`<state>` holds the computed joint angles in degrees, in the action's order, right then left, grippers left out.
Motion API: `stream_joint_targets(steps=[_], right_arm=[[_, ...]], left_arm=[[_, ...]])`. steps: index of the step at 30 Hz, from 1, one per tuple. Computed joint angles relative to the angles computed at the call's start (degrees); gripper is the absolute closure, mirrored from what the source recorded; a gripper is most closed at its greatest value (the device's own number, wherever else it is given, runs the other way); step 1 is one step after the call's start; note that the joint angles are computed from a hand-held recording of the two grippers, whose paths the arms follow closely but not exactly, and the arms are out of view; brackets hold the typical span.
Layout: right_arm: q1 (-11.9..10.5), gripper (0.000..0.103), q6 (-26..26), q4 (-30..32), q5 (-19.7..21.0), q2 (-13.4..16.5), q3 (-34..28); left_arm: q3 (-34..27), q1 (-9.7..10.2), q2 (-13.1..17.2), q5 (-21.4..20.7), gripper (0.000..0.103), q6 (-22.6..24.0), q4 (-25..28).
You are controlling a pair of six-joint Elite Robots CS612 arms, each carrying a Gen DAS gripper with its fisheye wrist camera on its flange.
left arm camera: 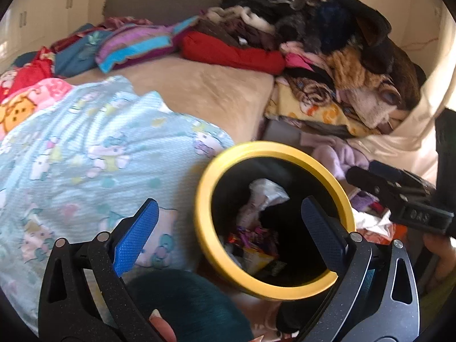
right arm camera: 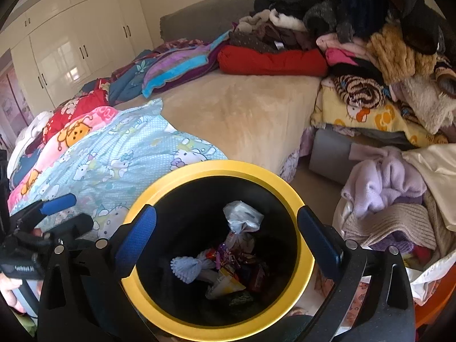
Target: Collect trash
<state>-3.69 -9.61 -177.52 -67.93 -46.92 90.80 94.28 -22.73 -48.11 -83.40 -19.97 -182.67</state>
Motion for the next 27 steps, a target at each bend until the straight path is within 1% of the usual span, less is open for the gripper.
stream_joint_targets(steps=[4, 6, 9, 12, 14, 17, 20, 23, 25, 27], right_arm=[[0.7, 0.007, -0.4, -3.3, -0.4, -0.5, 1.7], [1.1, 0.007, 0.3, -5.9, -1.5, -0.6, 2.5], [1.5, 0.007, 2.2, -9.9, -1.7, -0.5, 3.5], [1.9, 0.006, 5.3, -18.3, -1.8, -0.1, 5.1], [2.1, 0.006, 6.9, -24.7, -1.8, 0.4, 6.0], [2.8, 0.006, 8.3, -34.6, -3.5, 1.1, 7.5], [3.7, 0.006, 9.5, -42.0, -5.2, 1.8, 8.5], [4.0, 0.006, 8.6, -45.6, -4.9, 2.1, 9.1], [4.3, 0.006, 7.5, -46.0, -4.6, 2.3, 9.3], [4.4, 0.006, 7.4, -45.9, -4.3, 2.3, 9.6]], left_arm=[[1.5, 0.08, -0.9, 2.9, 0.011, -1.1, -2.0], [2.4, 0.02, -1.3, 5.1, 0.011, -1.5, -3.2], [3.7, 0.05, -1.8, 7.7, 0.011, -1.8, -5.4], [5.1, -0.07, -2.3, 9.7, 0.011, -1.4, -8.0], [6.4, -0.11, -2.6, 10.6, 0.011, -0.6, -10.8], [8.1, -0.3, -2.9, 12.1, 0.011, 0.5, -14.6], [9.8, -0.7, -2.8, 14.6, 0.011, 2.5, -19.2], [11.0, -1.02, -2.6, 16.4, 0.011, 3.9, -22.6], [11.4, -0.99, -2.5, 16.9, 0.011, 4.0, -23.4], [11.6, -0.89, -2.4, 17.2, 0.011, 3.9, -23.9]])
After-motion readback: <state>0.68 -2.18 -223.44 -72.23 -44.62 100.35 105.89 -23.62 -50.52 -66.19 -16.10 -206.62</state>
